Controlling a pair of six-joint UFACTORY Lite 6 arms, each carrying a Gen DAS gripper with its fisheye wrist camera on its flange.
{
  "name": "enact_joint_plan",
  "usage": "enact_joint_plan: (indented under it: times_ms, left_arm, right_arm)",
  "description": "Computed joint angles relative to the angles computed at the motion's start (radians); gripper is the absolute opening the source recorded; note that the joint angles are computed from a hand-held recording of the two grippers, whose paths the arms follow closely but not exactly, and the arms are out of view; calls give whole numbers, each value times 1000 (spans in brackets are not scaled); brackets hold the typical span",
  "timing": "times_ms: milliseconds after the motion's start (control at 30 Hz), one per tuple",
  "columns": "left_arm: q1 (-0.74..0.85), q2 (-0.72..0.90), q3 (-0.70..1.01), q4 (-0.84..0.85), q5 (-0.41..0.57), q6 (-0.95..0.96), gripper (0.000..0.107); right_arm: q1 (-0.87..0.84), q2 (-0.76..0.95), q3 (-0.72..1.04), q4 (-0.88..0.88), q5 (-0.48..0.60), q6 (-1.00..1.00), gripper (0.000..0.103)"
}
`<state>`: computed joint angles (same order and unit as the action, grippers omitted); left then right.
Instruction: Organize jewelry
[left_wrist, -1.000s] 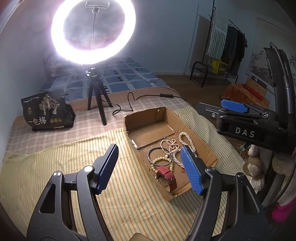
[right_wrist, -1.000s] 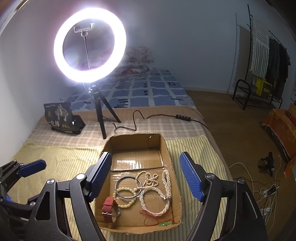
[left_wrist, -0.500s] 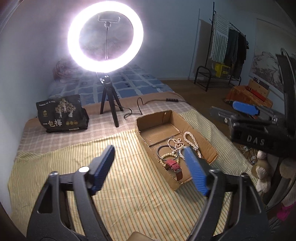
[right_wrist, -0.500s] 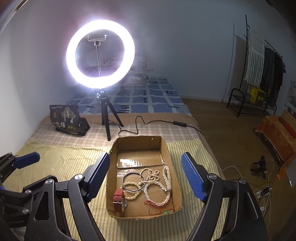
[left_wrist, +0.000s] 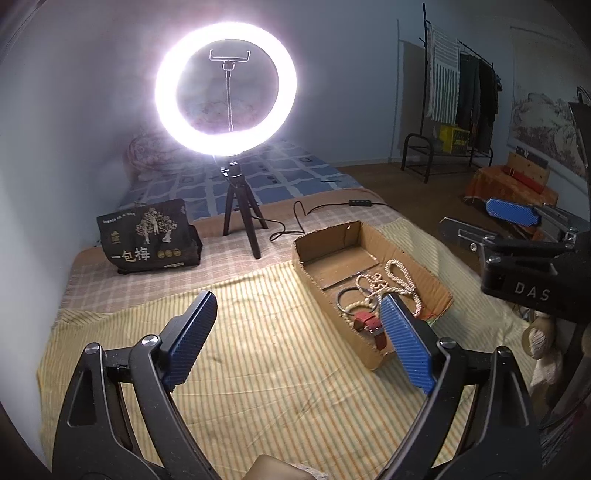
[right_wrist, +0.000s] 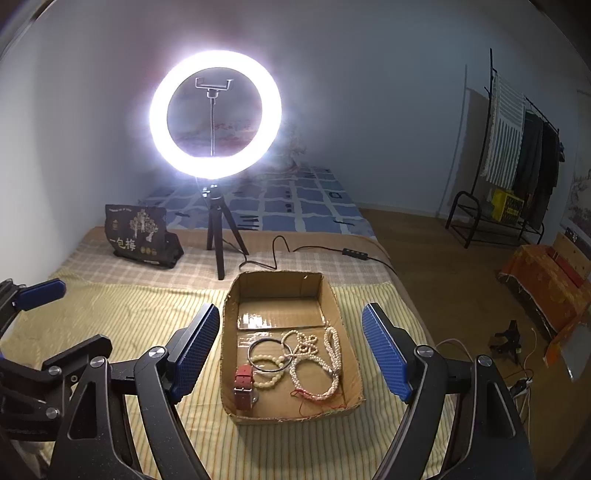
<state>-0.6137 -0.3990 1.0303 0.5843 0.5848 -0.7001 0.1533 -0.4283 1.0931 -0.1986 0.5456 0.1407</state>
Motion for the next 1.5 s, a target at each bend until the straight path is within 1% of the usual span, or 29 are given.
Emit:
enact_joint_plan:
  times_ms: [133,267,400,1500]
  left_arm:
    - [-6,-17,-11,9,10,-2,94]
    - [-12,-29,-19,28,16,-12,99]
    - [-7,-34,-24,17,16,-2,99]
    - [1,-31,-23,-10,13,20,99]
  right_arm:
    - [-25,-17,-20,56,-3,-34,79]
    - [-28,-34,-46,51,-13,-21,80]
    - [-21,-37,-58,25,-23,-6,80]
    - [-50,-35,-60,64,-20,-44,80]
